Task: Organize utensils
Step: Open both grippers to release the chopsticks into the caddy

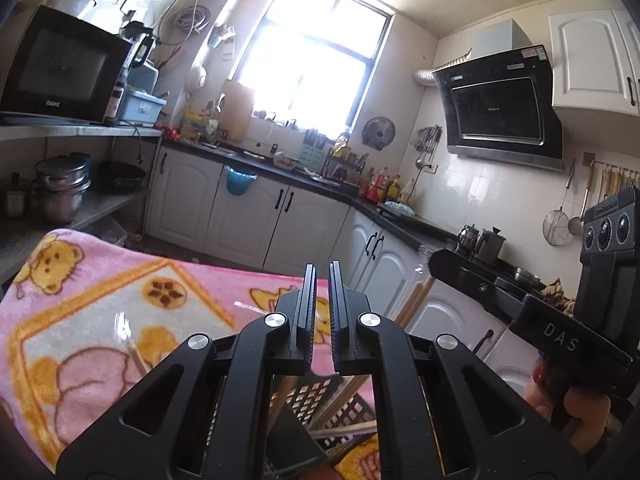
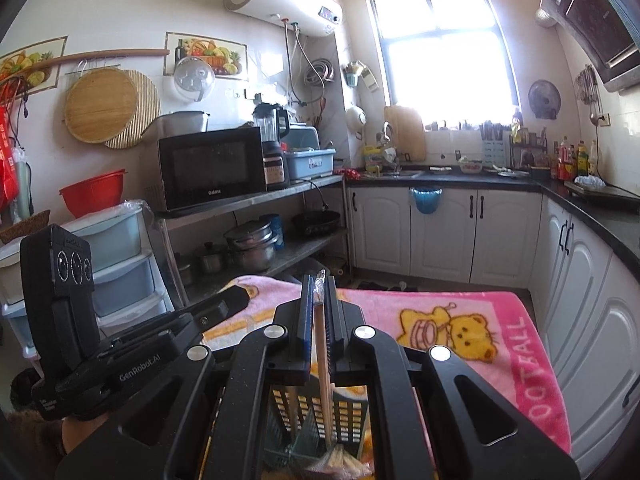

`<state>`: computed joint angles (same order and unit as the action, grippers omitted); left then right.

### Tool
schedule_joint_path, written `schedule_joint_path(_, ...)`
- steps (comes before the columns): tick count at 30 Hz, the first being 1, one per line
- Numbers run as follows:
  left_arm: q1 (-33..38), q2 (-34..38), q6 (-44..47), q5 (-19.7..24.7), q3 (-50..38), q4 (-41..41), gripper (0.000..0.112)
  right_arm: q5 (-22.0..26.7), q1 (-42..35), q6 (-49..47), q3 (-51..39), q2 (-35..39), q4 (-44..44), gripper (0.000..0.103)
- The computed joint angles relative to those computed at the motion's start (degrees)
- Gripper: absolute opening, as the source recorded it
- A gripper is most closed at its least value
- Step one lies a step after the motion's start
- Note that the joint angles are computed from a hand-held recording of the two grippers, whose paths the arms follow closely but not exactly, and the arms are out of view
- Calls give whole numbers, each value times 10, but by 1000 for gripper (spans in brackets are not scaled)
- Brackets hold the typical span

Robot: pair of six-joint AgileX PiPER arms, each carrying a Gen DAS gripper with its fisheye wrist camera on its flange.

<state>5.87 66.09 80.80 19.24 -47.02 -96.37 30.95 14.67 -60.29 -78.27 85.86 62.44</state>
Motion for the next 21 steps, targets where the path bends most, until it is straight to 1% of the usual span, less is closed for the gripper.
schedule_joint_path(3, 4, -9, -22, -1, 7, 22, 3, -6, -3, -11, 18, -12, 1, 8)
schedule_joint_path(5, 7, -16, -44, -3, 10, 43, 3, -3, -7, -13, 26, -16, 3, 18)
schedule_joint_path(6, 8, -22, -69, -3, 11, 68, 5, -5, -10, -17, 34, -21, 6, 20)
schedule_joint_path(8, 9, -32, -110, -6, 12, 105, 18, -4, -13, -21, 42, -27, 4, 22)
schedule_joint_path(12, 13, -58, -184, -5, 21, 176, 25, -1, -20, -13, 52, -35, -10, 26)
schedule_joint_path(14, 17, -66, -217, 0, 22, 204, 33, 1, -24, -13, 58, -41, -9, 29)
schedule_joint_path(16, 28, -74, -232, 14, 25, 214, 36, 6, -29, -16, 64, -48, -8, 30)
schedule_joint_path(18, 36, -81, -241, 22, 29, 221, 41, 5, -30, -20, 73, -58, -8, 33)
schedule_joint_path(19, 39, -85, -253, 25, 30, 231, 44, 5, -30, -21, 76, -62, -9, 37)
schedule_joint_path(21, 39, -93, -282, 24, 32, 259, 49, 7, -32, -27, 81, -69, -7, 39)
